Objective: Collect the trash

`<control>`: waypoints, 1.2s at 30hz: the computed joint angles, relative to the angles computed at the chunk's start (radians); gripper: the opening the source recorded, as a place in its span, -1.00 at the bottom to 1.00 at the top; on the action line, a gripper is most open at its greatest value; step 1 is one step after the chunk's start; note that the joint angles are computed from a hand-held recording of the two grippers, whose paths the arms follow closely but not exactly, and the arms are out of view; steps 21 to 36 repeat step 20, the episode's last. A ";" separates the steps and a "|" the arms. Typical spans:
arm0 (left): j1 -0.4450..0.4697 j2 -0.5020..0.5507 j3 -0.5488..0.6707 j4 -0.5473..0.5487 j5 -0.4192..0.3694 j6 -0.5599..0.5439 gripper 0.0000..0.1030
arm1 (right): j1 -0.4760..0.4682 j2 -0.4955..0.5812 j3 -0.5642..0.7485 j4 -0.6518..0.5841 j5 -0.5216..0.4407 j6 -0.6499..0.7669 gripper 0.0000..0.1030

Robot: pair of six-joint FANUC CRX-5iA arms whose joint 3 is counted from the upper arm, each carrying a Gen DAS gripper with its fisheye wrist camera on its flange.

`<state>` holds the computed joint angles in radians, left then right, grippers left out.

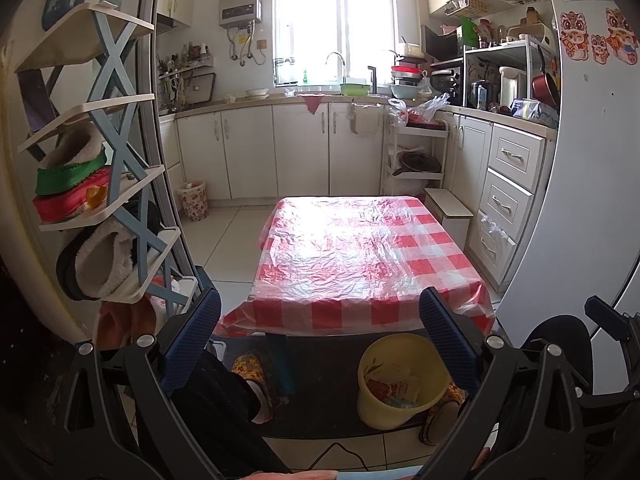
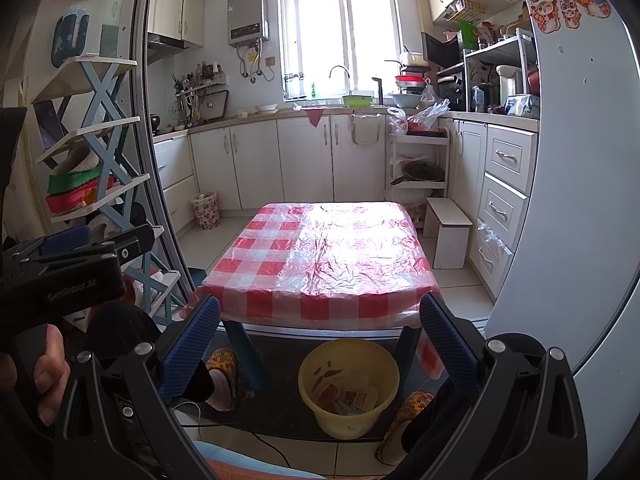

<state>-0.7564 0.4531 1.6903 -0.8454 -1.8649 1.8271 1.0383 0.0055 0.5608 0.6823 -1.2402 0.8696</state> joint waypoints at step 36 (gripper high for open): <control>0.073 -0.056 -0.117 0.106 0.054 0.063 0.85 | -0.009 -0.020 -0.052 0.052 0.060 -0.026 0.86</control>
